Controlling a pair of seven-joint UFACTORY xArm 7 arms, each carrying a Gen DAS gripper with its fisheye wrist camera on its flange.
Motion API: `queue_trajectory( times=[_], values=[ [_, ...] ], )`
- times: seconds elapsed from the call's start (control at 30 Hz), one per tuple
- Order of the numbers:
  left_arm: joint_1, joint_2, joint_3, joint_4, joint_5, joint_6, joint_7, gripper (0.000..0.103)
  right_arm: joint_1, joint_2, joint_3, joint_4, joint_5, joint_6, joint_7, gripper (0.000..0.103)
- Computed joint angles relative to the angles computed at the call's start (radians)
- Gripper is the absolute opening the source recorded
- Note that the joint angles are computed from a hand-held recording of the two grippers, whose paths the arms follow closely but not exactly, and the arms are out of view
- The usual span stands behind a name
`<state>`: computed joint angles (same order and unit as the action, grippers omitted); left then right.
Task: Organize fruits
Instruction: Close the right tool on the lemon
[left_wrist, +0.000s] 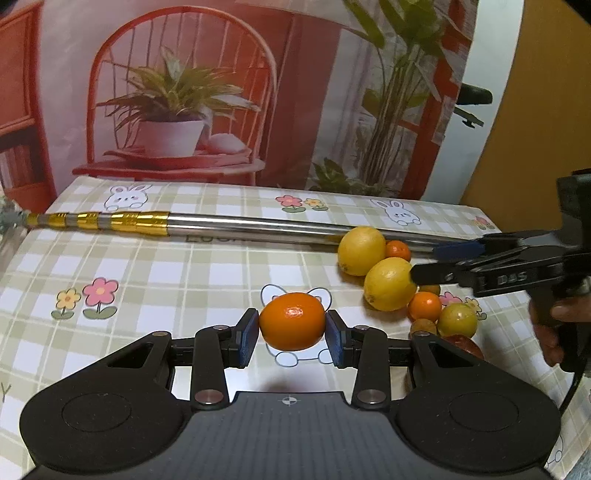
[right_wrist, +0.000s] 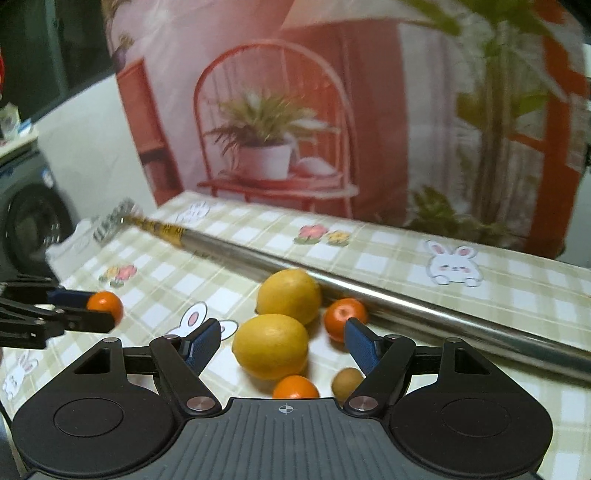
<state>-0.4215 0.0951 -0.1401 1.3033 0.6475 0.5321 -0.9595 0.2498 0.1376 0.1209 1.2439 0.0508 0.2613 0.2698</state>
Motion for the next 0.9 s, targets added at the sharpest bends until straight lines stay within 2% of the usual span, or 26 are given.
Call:
queue_trajectory(
  times=[0.17,0.33,0.4,0.73,0.77,0.9],
  values=[
    [0.009,-0.021,-0.002,-0.032,-0.011,-0.011,0.003,0.041,0.007,0.088,0.002,0.109,-0.003,0.106,-0.025,0.068],
    [0.018,-0.036,-0.007,-0.053,-0.012,-0.019,-0.008,0.041,0.002,0.138,0.014,0.167,0.028,0.159,-0.048,0.068],
    [0.02,-0.035,-0.011,-0.053,-0.012,-0.019,-0.009,0.041,-0.008,0.147,0.025,0.17,0.066,0.154,-0.067,0.067],
    [0.017,-0.024,-0.014,-0.044,-0.036,-0.02,0.016,0.041,-0.005,0.194,0.024,0.217,0.086,0.184,-0.079,0.062],
    [0.017,-0.022,-0.014,-0.043,-0.041,-0.021,0.022,0.041,-0.01,0.193,0.03,0.214,0.098,0.177,-0.089,0.059],
    [0.016,-0.024,-0.015,-0.043,-0.065,-0.03,0.056,0.041,0.012,0.176,0.008,0.189,0.061,0.149,-0.067,0.058]
  ],
)
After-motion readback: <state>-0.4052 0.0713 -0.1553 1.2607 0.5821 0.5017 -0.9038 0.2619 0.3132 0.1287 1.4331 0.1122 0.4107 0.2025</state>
